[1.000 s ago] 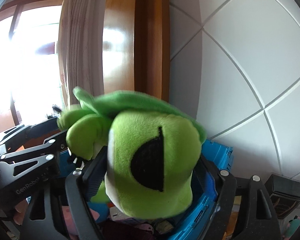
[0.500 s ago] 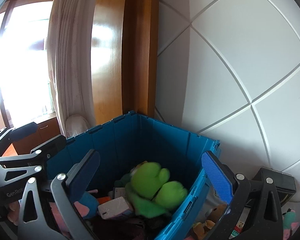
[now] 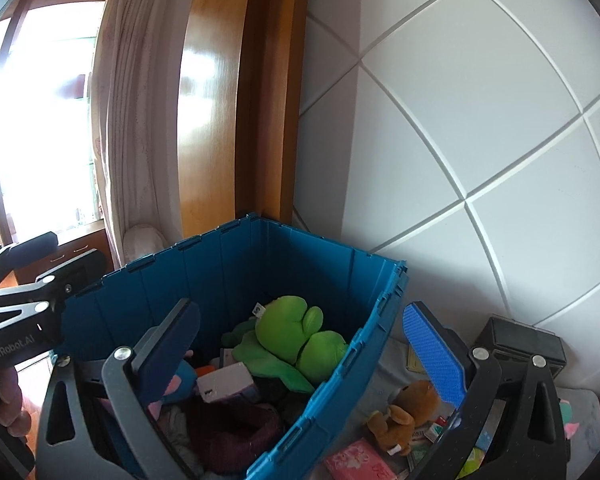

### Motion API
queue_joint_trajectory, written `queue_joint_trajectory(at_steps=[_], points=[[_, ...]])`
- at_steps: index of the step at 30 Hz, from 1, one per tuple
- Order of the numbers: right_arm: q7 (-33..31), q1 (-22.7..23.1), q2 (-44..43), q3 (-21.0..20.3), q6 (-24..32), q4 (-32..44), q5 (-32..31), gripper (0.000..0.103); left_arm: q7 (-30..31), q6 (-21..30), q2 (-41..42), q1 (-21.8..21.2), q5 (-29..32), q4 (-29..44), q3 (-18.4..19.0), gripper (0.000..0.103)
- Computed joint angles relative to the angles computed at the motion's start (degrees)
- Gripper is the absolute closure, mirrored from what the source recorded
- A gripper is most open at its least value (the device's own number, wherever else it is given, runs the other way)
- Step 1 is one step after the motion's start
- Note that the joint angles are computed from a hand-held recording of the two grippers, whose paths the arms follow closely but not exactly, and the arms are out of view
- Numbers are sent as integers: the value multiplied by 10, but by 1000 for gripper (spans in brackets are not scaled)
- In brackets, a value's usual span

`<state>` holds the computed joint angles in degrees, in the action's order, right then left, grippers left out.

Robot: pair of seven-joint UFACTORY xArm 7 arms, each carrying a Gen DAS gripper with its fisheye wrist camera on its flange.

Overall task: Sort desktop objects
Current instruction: 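Move both tools back toward the pile on the bed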

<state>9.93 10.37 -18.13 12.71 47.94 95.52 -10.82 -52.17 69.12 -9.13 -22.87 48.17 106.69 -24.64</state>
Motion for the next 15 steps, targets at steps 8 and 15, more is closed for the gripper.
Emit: queue_joint_trajectory(at_steps=[8, 15], points=[[7, -9, -106, 0, 19, -86, 9, 0, -14, 52, -10, -20, 0, -8, -40, 19], [-24, -19, -249, -37, 47, -195, 41, 0, -64, 78, -8, -55, 20, -22, -99, 19]])
